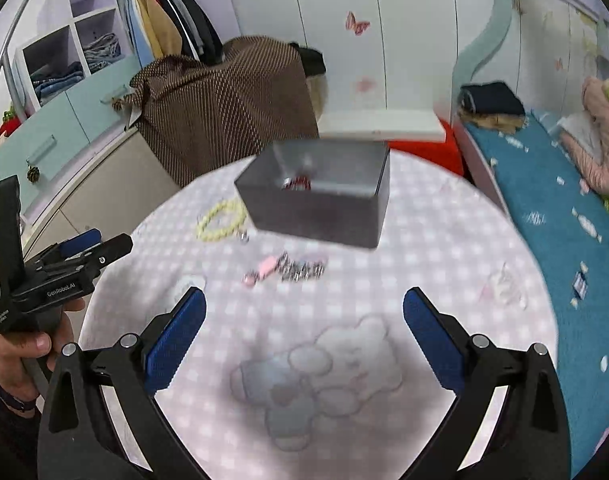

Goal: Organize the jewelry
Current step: 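Release the jade pendant from the right gripper into the box while the left withdraws, then grasp the yellow bead bracelet with the left gripper while the right grasps the pink chain charm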

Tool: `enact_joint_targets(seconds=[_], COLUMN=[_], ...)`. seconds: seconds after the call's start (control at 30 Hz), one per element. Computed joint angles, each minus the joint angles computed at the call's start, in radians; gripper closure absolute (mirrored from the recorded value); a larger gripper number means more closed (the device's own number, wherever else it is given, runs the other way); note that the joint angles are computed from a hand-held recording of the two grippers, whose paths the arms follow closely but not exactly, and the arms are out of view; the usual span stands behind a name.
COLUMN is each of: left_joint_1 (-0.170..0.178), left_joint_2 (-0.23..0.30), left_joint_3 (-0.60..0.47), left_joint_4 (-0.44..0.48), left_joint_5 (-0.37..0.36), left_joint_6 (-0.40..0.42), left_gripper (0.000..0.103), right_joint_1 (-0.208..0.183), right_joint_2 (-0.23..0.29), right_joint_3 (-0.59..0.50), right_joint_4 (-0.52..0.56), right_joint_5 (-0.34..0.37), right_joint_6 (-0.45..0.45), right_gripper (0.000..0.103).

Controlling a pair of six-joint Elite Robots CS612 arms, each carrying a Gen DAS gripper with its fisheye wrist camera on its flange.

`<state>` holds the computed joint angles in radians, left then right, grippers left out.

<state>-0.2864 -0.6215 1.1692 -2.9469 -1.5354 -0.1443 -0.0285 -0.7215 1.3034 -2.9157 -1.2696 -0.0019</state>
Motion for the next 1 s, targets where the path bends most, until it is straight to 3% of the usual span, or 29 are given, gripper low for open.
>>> enact_joint_targets(seconds=[0.37,0.63,0.8,0.93,1.0], left_joint_1=[-0.009,-0.01,-0.002,-0.001,-0.002], left_joint_2=[0.009,0.098,0.167,0.23,0.257], left_joint_3=[-0.017,-0.19,-0.321,-0.439,-0.487], left_joint_4=[0.013,0.138,0.227,0.313,0.35], left_joint_5=[0.024,0.098,0.103,0.114,0.119], left_joint_6=[0.018,0.032,0.024,0.041,0.052], left_gripper=[0.008,0.008,0.008,0.008,0.008], right_joint_1=[0.018,0.04,0.046,0.048,0.048], right_joint_2=[0.017,0.087,0.132,0.158,0.169], right_joint_3=[-0.024,-0.136,-0.213,-0.259,-0.275], right_joint_4=[0.027,0.103,0.173,0.222,0.242], right_joint_5=[-0.058,-0.152,-0.182,-0.197,-0.185], right_joint_6=[-0.04,-0.13,-0.162,-0.181,-0.191], right_gripper=[0.008,0.008,0.018,0.035,0.037])
